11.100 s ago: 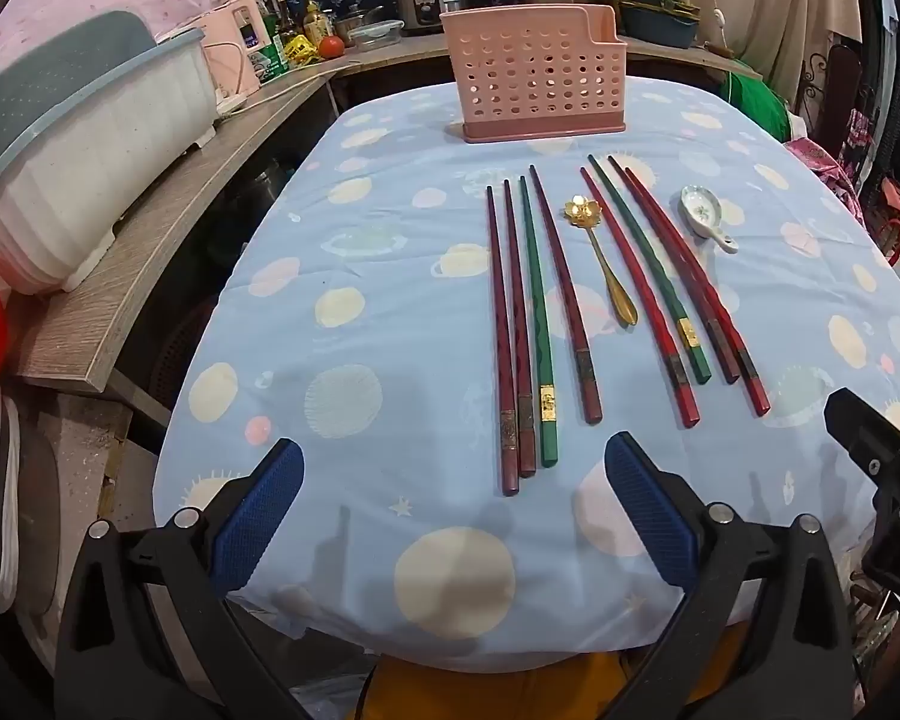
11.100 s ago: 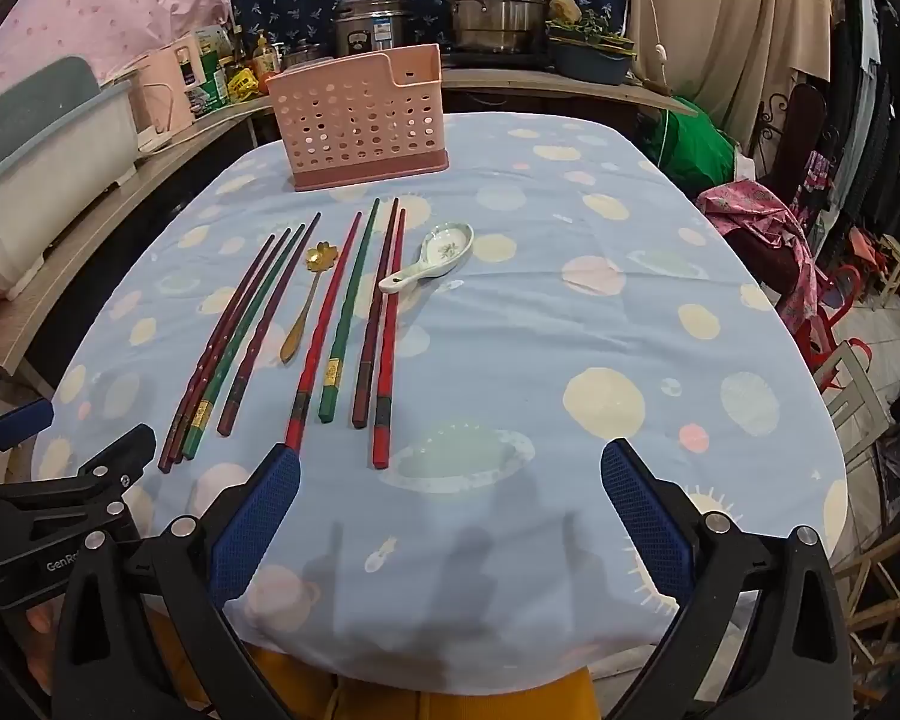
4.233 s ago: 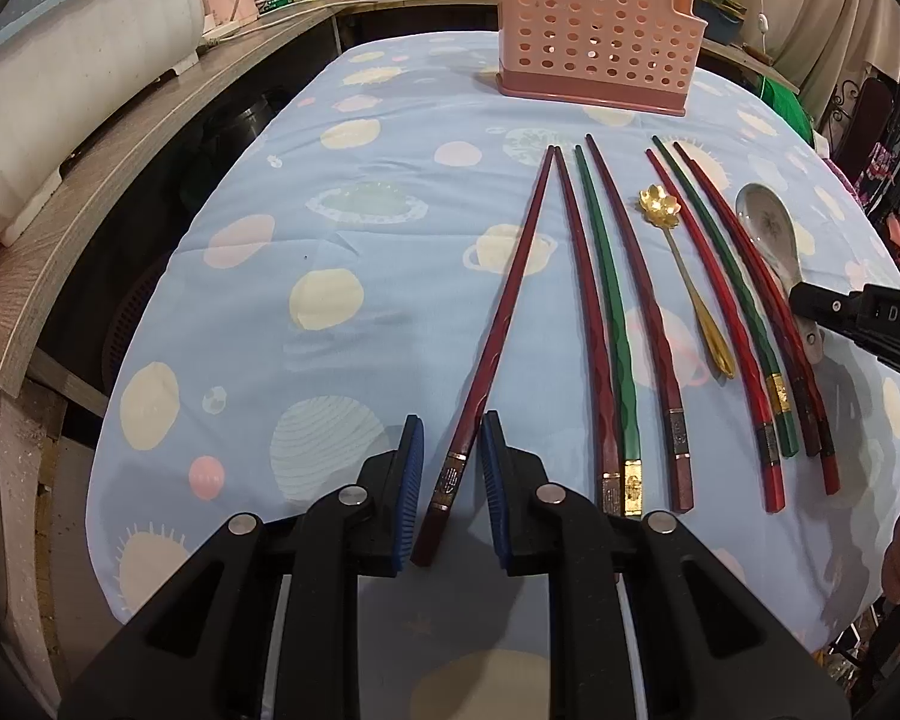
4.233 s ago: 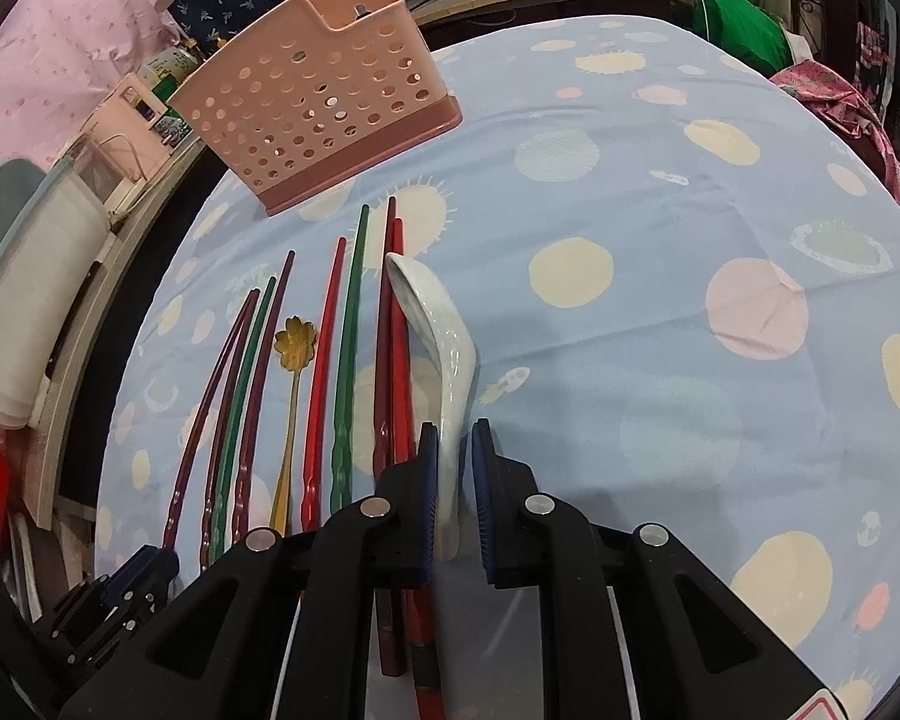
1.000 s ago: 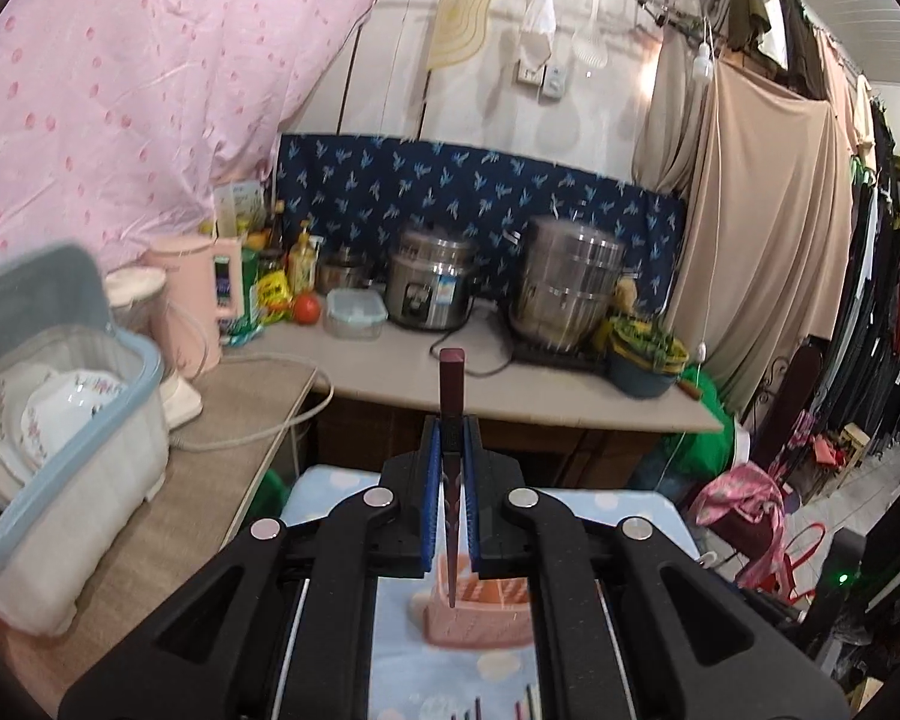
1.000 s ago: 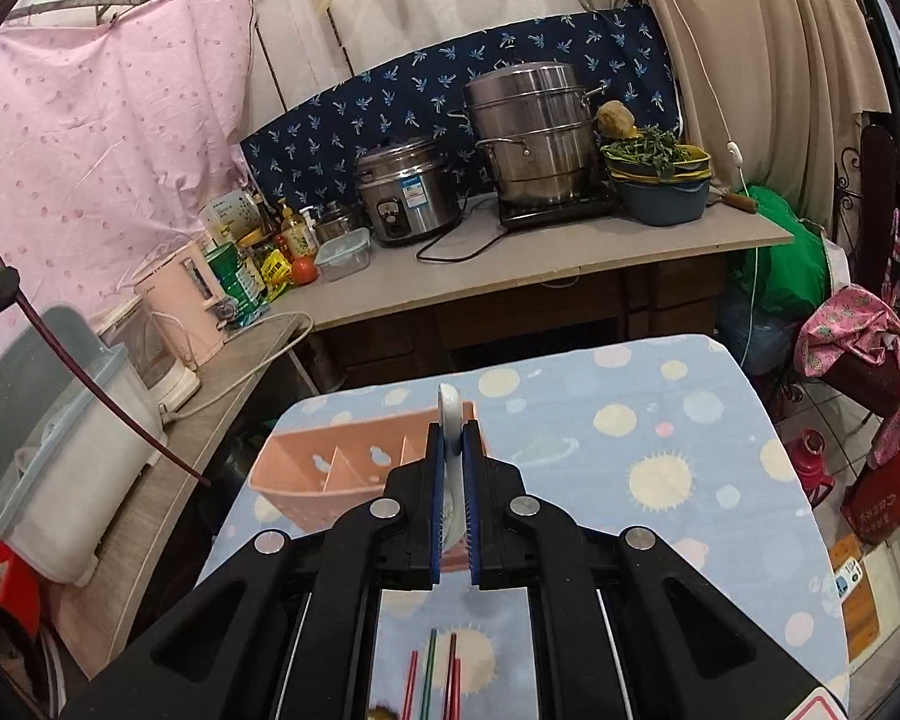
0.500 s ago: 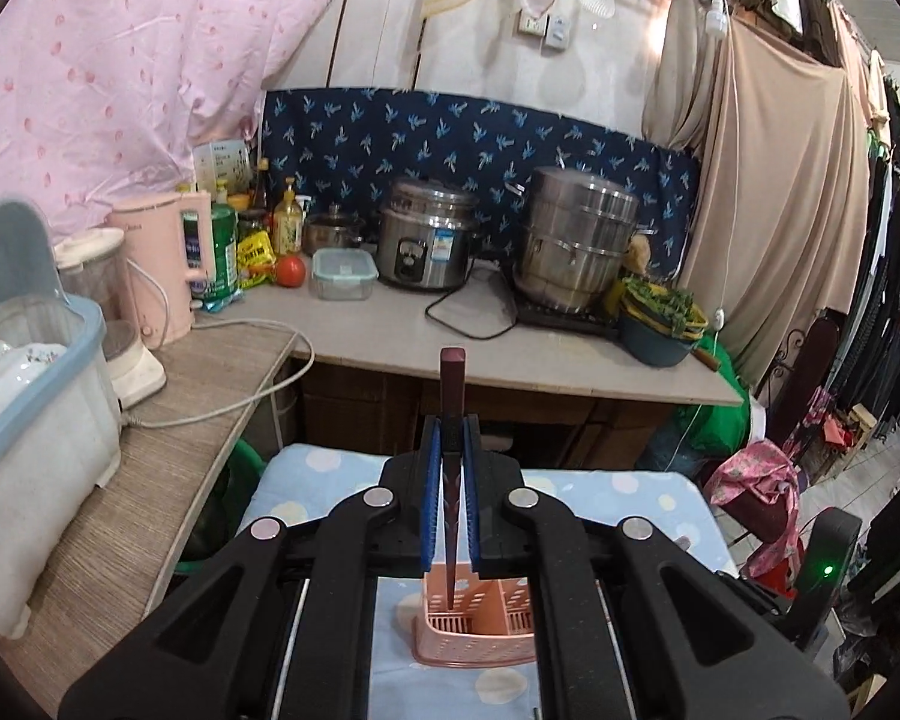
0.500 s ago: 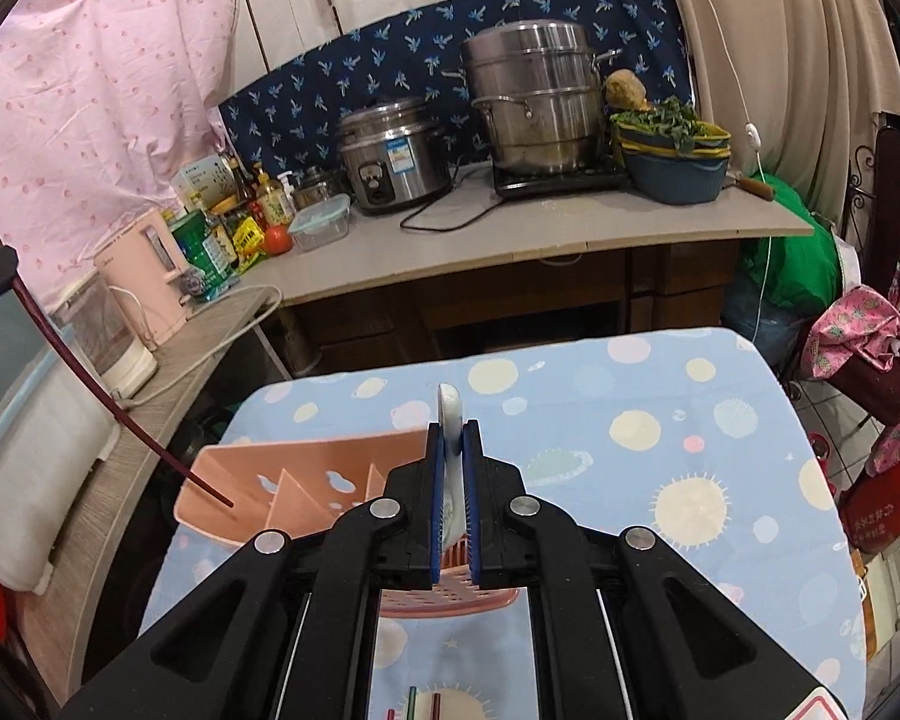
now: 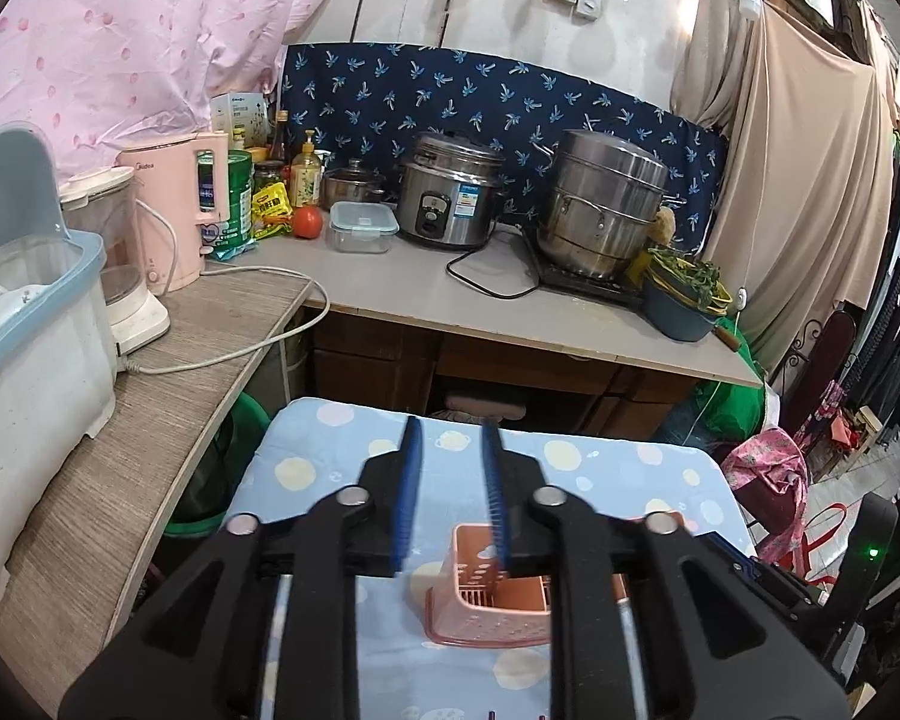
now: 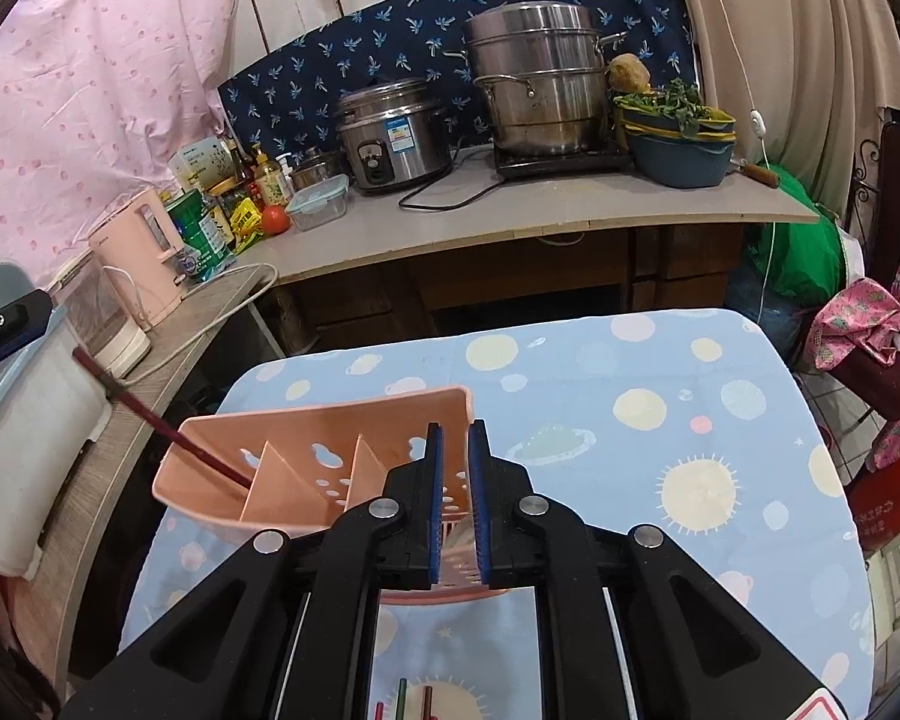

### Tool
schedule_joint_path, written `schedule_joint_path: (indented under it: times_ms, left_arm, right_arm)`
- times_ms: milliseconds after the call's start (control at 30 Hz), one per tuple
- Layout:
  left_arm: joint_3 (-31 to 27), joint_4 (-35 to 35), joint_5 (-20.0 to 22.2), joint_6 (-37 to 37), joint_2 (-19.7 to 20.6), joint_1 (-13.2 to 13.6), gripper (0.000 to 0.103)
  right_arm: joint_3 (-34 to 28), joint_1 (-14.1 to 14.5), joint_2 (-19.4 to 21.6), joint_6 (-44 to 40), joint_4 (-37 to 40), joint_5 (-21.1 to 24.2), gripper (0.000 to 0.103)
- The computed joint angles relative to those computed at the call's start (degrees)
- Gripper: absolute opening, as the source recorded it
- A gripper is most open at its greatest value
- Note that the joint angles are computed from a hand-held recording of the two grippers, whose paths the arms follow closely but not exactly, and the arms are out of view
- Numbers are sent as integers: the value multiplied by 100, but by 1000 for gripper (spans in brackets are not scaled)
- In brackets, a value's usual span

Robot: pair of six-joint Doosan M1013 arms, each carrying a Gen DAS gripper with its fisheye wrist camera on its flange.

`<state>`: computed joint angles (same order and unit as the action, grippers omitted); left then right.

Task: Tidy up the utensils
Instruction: 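Open left tool dropping the chopstick while right tool releases the spoon into the basket, then move both open tools back down to the remaining chopsticks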

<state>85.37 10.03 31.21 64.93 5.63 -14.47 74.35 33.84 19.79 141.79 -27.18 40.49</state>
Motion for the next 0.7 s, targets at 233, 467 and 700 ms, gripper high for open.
schedule_joint_path:
  times_ms: [233,467,700]
  left_arm:
    - [301,253,-37,-200,-261,-39,38]
    - [845,340,82,-371,-630,-55,45]
    - [1497,299,250,-375,-1031,-131,45]
  right_arm:
    - [349,110,-336,336,-201,-89,11]
    - [923,316,-771,581,-259,-76,11]
    - [1527,613,-1133,770,-261,64,15]
